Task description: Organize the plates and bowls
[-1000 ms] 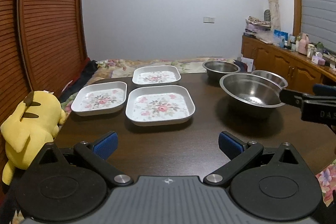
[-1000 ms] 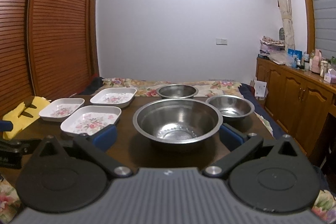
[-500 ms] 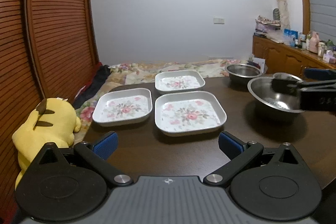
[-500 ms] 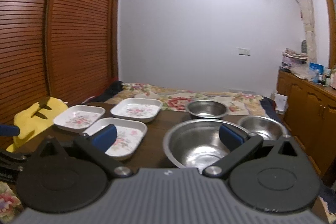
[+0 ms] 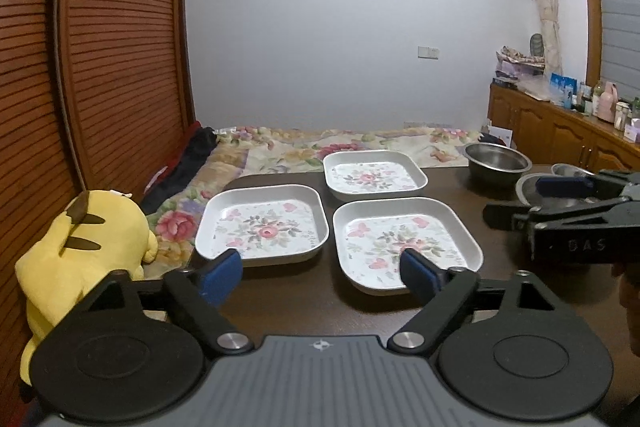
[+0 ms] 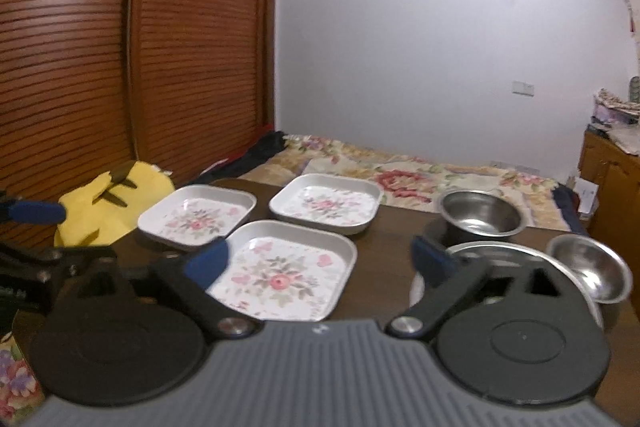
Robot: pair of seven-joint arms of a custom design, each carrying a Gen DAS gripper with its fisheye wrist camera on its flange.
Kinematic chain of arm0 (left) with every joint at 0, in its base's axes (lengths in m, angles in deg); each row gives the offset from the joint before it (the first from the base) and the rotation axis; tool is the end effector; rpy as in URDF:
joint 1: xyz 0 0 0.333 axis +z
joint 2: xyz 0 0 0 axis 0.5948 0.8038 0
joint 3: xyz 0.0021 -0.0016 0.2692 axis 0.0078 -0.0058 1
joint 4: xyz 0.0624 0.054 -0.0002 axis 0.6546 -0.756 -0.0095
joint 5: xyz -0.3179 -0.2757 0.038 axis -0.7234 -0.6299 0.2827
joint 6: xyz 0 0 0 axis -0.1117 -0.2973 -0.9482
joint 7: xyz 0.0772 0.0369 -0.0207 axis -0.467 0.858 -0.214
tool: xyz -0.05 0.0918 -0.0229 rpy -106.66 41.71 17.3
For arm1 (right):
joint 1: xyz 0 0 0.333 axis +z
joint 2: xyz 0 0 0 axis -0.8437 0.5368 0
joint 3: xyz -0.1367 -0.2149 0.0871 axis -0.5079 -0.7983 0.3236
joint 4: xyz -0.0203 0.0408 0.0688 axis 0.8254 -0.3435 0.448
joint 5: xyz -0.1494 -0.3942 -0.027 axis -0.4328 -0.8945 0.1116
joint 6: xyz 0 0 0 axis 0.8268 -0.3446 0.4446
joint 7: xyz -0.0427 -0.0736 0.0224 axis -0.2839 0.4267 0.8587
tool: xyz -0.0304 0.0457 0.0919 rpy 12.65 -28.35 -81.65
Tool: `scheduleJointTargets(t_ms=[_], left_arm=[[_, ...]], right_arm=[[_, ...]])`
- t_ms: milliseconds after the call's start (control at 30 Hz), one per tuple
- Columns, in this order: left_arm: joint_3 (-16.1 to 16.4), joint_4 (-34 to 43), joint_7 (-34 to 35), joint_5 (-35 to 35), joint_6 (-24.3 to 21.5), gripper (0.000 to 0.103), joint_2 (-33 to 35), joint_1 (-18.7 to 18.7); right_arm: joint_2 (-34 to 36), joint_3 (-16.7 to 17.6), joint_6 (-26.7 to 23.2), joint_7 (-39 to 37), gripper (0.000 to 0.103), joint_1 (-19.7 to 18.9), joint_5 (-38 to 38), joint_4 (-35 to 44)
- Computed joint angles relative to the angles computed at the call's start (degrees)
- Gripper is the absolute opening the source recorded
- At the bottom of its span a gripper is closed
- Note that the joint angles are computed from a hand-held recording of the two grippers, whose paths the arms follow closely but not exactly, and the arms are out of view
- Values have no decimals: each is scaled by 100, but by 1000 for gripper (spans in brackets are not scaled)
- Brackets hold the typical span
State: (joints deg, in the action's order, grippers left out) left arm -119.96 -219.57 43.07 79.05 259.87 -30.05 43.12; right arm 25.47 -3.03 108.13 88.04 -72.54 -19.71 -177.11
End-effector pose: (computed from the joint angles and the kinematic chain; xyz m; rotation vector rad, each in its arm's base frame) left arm 0.3993 -0.3051 0.4745 -1.2245 1.8880 -1.1404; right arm 0.4007 0.1029 0.4683 -1.5001 1.4806 -1.0276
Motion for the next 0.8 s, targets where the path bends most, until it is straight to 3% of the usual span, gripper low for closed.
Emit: scheduleJointTargets(t_ms=[133, 200, 267, 333, 500, 633, 700, 800], left_arm=[[-395, 229, 113, 100, 204, 80, 361, 445], [-438, 392, 287, 143, 226, 79, 661, 500], [-747, 553, 308, 128, 209, 79, 814, 825], [-772, 716, 384, 158, 185, 79, 1094, 877], [-630, 997, 513, 222, 212, 67, 1675, 803], [-1061, 1225, 356, 477, 79, 58, 1963, 1303], [-741, 1327, 410, 537, -21, 48, 2198, 993], [420, 1396, 920, -16, -44, 46, 2468, -262]], right_arm=[[560, -228, -123, -63, 72, 189, -21, 274], [697, -245, -265, -36, 64, 204, -33, 356], [831, -264, -307, -12, 60, 209, -98, 428], [910, -276, -384, 35, 58, 212, -156, 471], [1025, -1, -579, 283, 49, -70, -430, 611], [1151, 23, -617, 485, 44, -183, -656, 698], [1209, 44, -642, 604, 44, -231, -749, 733], [1345, 42, -689, 812, 41, -262, -860, 829]])
